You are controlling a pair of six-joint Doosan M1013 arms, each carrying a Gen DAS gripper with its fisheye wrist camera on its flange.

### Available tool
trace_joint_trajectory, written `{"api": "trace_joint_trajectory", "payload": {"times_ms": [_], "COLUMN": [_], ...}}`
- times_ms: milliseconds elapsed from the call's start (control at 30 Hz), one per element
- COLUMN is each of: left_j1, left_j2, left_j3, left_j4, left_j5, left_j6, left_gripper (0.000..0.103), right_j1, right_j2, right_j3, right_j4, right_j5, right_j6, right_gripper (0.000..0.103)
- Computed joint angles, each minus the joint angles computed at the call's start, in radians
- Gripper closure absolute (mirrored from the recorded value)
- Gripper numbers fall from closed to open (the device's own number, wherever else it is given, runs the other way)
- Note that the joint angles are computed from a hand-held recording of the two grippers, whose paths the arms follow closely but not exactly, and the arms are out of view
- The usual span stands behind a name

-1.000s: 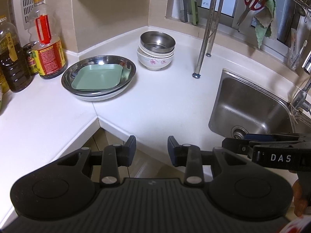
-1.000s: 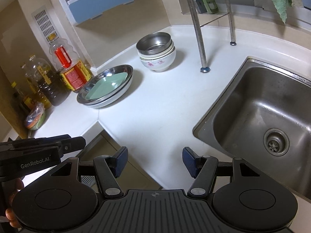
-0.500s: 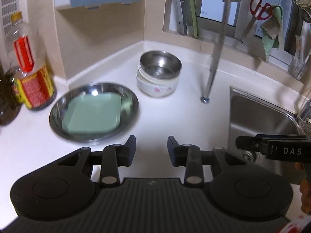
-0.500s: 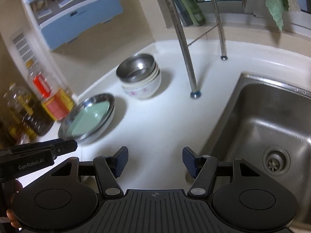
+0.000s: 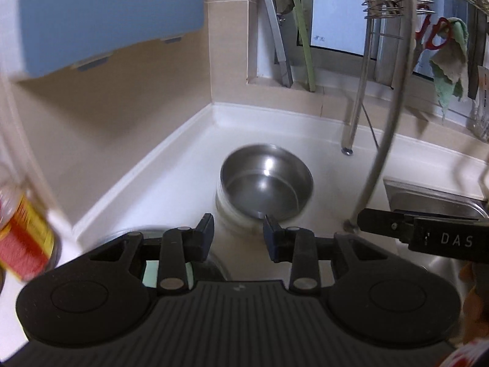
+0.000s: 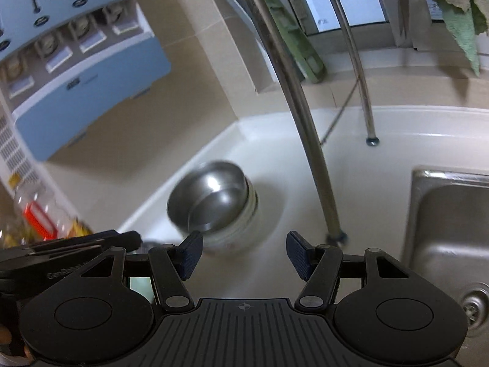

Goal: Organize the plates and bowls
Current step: 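Move both open tools down to the rim of the pot-and-bowl stack, then close both tools on the rim of the stacked pot and bowls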

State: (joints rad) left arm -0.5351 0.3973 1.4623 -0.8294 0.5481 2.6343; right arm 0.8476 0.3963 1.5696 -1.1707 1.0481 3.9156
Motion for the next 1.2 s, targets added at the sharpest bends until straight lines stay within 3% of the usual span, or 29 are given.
{"api": "trace_joint_trajectory", "payload": {"times_ms": [400,533,700,767,833,1000,1200], "left_j1": [-0.028,-0.026,-0.024,-0.022,-0.019,-0.018,-0.019], "left_j2": [0.132,0.172,0.203,0.214,0.225,0.239,0.260], "left_j3": [-0.182,-0.241,-0.288,-0.303,-0.319,-0.343,-0.387], "left_j4": [0.138,0.158,0.188,0.189,0.185,0.188,0.228], "left_j5": [0.064,0.133,0.177,0.196,0.219,0.249,0.301], "left_j6": [-0.157,-0.184,-0.212,-0.218,-0.219,-0.218,-0.268], "left_gripper": [0.071,0.071,0.082,0.087,0.089,0.091,0.093], "right_j1": [-0.085,-0.104,-0.121,-0.127,-0.131,-0.139,-0.160], "right_j2": [0.051,0.060,0.062,0.062,0.063,0.063,0.051], "right_j3": [-0.020,-0.017,-0.002,0.002,0.004,-0.014,-0.057], "right_j4": [-0.045,-0.046,-0.073,-0.077,-0.082,-0.031,0.125], "right_j5": [-0.029,-0.047,-0.088,-0.105,-0.117,-0.117,-0.132], "right_j6": [0.076,0.103,0.144,0.152,0.163,0.114,-0.011], "right_gripper": [0.054,0.059,0.068,0.079,0.083,0.084,0.086]}}
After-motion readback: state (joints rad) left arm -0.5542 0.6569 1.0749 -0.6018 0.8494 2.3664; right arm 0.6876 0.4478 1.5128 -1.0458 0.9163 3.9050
